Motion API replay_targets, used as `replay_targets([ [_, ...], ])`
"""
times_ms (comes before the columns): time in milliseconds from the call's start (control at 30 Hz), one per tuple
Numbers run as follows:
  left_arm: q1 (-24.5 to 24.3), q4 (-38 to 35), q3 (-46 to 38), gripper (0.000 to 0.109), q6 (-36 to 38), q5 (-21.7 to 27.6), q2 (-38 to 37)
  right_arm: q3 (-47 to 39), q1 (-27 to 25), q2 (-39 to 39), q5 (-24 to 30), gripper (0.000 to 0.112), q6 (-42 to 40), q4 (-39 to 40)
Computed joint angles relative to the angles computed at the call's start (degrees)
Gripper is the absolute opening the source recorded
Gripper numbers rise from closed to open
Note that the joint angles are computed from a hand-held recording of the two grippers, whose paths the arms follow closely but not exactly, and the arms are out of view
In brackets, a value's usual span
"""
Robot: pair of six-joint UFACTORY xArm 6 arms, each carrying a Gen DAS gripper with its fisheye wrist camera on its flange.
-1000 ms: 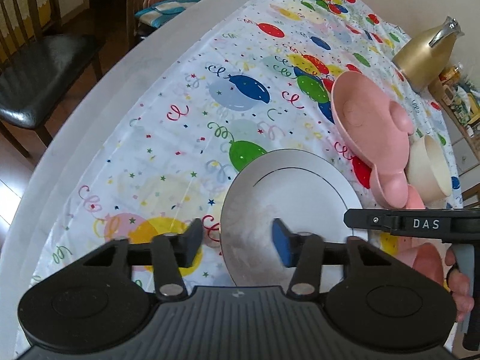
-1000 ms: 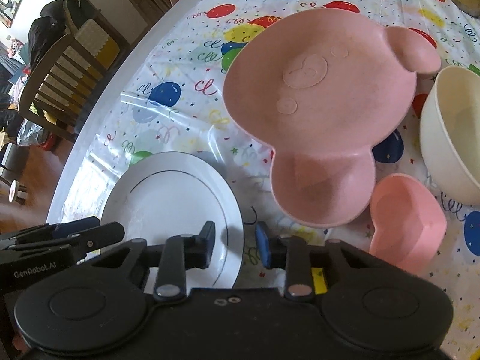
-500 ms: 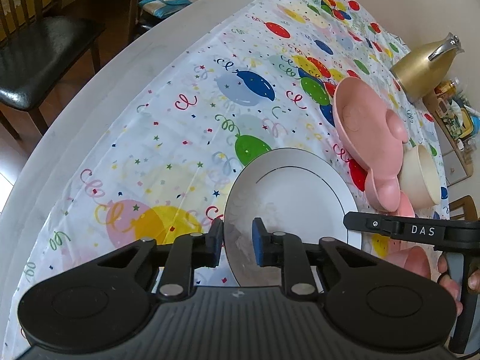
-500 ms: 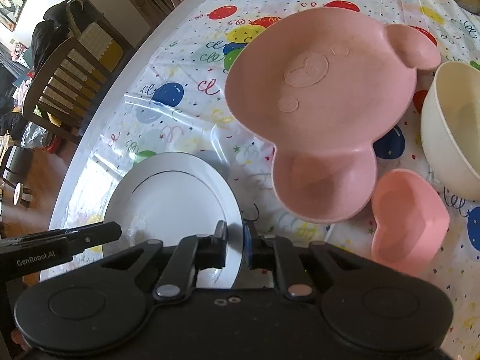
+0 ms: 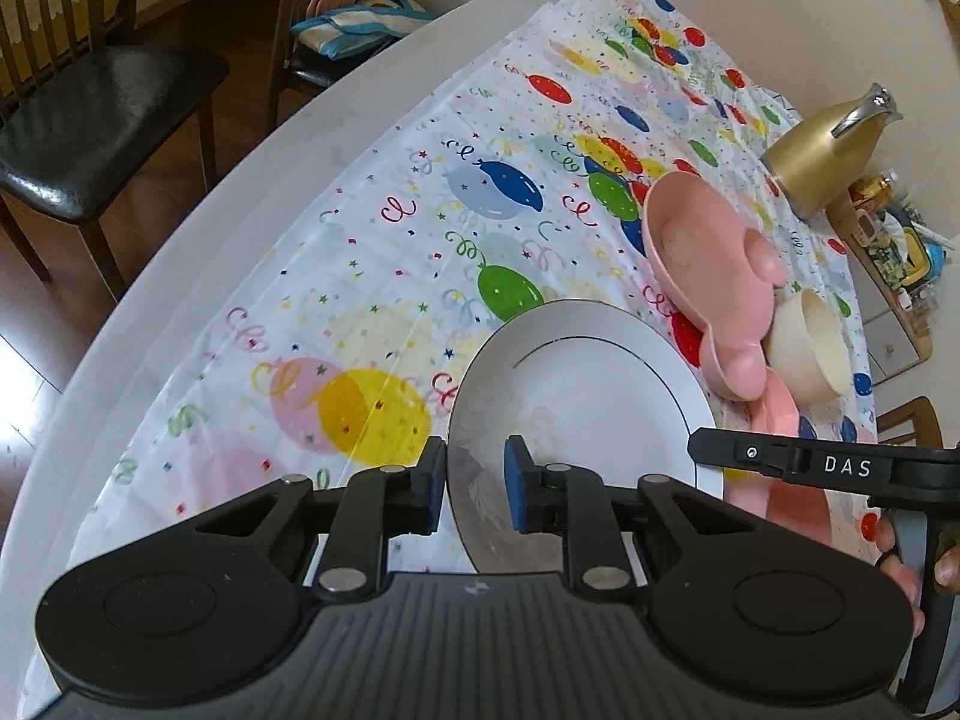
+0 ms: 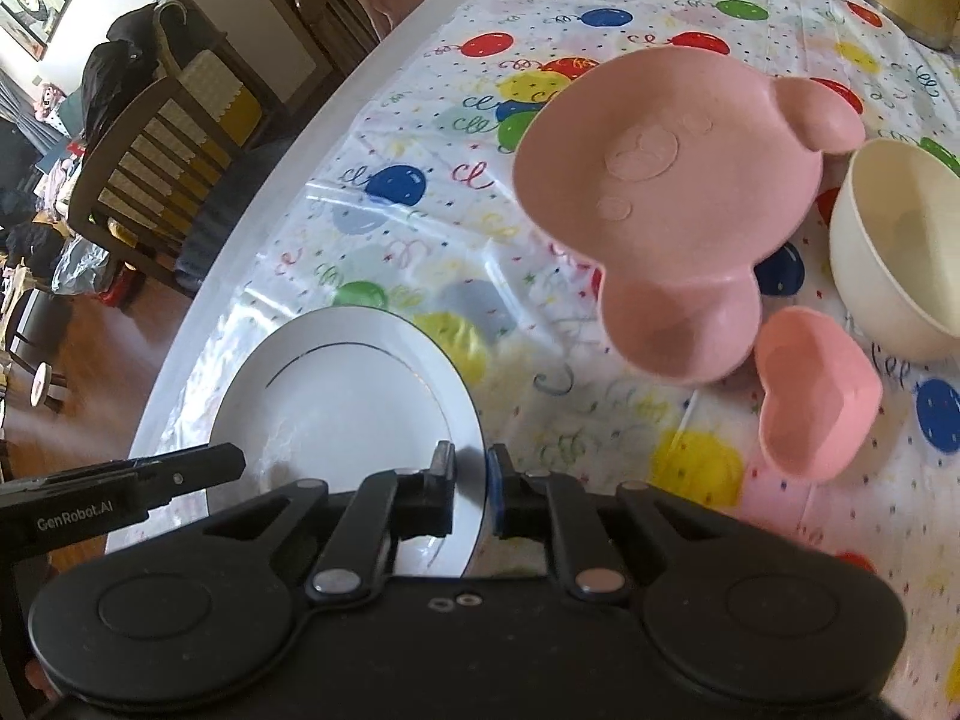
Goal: Organize plates and bowls
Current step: 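Carry the small white plate with both grippers onto the large white plate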
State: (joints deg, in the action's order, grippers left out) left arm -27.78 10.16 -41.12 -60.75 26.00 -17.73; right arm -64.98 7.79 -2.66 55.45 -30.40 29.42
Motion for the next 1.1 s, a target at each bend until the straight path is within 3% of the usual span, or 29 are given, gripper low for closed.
replay_targets([
  [667, -9.93, 1.65, 8.12, 0.020, -2.74, 4.80, -14.08, 20.16, -3.40, -24.66, 0.98, 0.009, 4.15, -0.17],
  [900, -15.05, 0.37, 7.60, 0.020, -1.82, 4.36, -13.26, 26.80, -8.78, -33.72, 3.54, 0.009, 5.14, -0.45],
  [1100, -18.89, -1.49, 4.33, 0.020, 0.78, 2.47, -8.64, 29.80, -16.50, -38.62, 6.68, 0.009, 3.81, -0.35],
])
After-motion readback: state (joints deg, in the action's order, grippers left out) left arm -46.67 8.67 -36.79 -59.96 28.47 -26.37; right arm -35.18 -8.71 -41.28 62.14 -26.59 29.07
